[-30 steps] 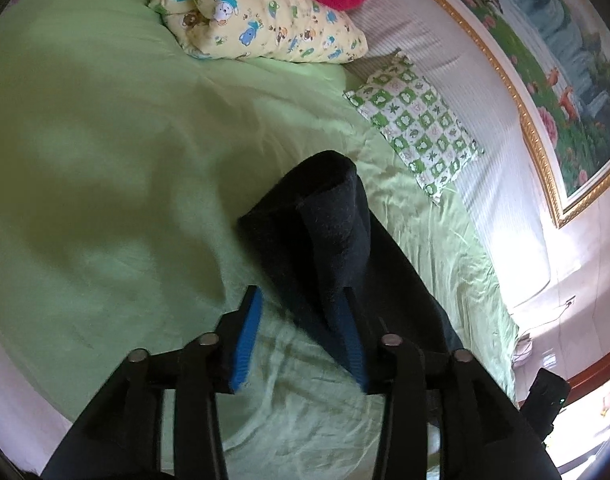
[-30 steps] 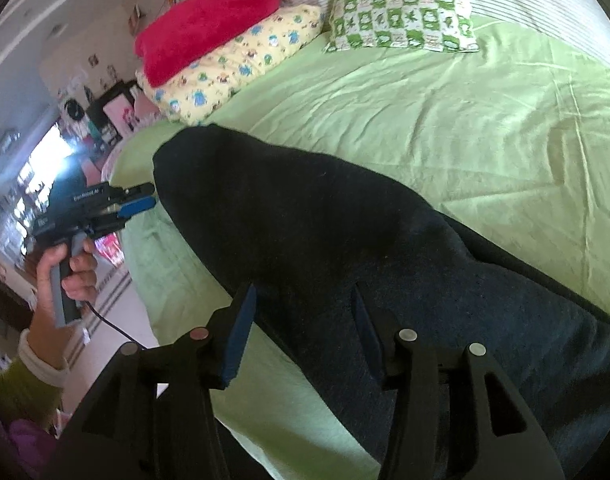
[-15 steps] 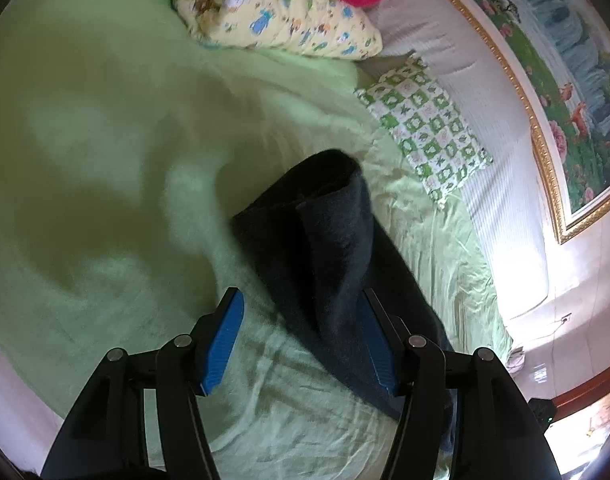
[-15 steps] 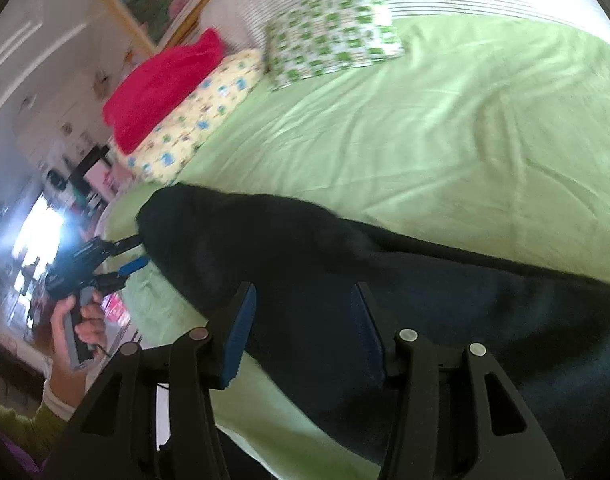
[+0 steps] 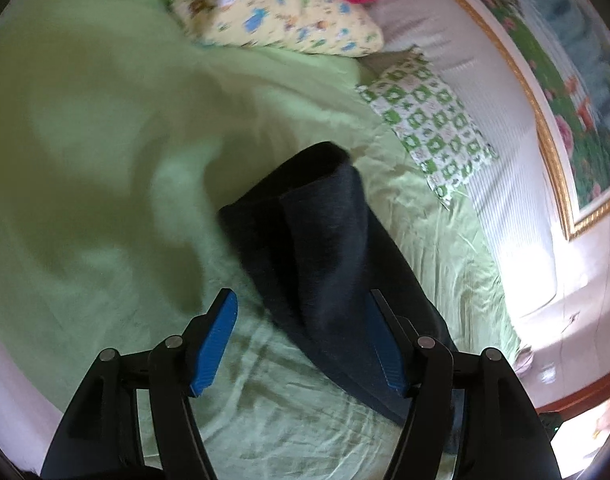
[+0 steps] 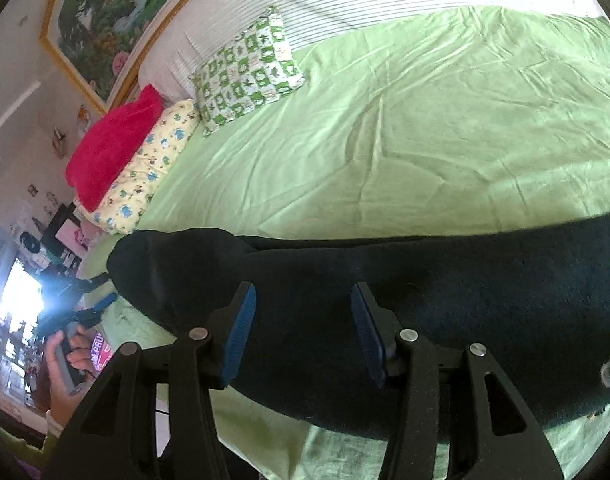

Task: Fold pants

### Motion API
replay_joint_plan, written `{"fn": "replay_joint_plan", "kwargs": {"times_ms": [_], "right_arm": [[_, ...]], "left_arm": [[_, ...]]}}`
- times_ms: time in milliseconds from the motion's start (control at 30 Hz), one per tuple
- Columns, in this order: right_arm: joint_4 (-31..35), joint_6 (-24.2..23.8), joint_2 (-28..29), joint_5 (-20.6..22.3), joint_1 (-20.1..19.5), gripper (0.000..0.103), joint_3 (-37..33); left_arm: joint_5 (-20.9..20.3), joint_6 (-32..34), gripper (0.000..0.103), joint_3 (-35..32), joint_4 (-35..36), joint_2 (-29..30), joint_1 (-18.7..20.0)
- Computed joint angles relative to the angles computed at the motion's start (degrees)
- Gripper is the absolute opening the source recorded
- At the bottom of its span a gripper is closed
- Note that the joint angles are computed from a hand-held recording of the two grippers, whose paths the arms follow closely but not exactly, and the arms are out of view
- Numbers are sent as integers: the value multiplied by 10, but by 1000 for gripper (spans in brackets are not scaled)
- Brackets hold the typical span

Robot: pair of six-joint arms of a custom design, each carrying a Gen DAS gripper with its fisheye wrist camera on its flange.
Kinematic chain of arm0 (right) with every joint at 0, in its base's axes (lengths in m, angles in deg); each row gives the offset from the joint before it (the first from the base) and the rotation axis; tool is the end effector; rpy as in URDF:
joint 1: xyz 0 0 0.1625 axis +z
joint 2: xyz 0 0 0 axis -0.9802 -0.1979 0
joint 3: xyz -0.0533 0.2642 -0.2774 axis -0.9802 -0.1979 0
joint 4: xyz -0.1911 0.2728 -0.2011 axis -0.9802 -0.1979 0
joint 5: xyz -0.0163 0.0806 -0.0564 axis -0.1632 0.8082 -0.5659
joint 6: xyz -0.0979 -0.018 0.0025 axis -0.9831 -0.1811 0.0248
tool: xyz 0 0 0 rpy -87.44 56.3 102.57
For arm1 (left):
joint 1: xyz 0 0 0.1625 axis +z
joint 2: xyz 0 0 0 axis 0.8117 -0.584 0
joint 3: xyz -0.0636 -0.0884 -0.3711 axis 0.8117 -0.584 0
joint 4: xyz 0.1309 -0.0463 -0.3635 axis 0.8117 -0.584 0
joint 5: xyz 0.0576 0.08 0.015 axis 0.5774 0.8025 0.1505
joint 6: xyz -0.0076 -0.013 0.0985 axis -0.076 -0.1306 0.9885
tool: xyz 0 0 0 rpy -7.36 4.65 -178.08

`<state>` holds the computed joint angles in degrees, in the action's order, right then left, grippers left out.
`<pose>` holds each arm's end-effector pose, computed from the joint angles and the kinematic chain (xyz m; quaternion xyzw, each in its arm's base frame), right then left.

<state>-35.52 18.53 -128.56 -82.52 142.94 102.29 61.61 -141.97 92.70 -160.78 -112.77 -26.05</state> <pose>-0.1014 -0.5562 0.4594 0.2197 -0.9435 0.2341 0.0820 -0.3189 -0.4226 -0.0075 -0.2749 0.8085 -0.5060 0.1213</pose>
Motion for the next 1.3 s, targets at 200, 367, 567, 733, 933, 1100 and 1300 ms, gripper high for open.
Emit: {"fn": "replay_joint_plan", "kwargs": {"times_ms": [200,367,567,733,933,1100,1300], "right_arm": [[84,1,62,12,56,52,-49],[198,43,182,-19,118,52,-158],[280,83,303,-82,160,49,-287],[249,13,344,-195,191,39,-309],[412,36,399,-133,175,39,-422],[422,47,415,-173,181,38,-414],[298,2,338,-161,186,12,-293]], "left_arm": [[-11,25,67,6,-33,-3,11],[-18,36,68,6,-37,-11,23],[-33,57,68,1,-49,-9,38],[-34,75,68,-10,-48,-4,45],[-34,111,68,-11,-111,9,56],[-27,131,62,-27,-115,19,64],[-15,199,18,-37,-163,40,63]]}}
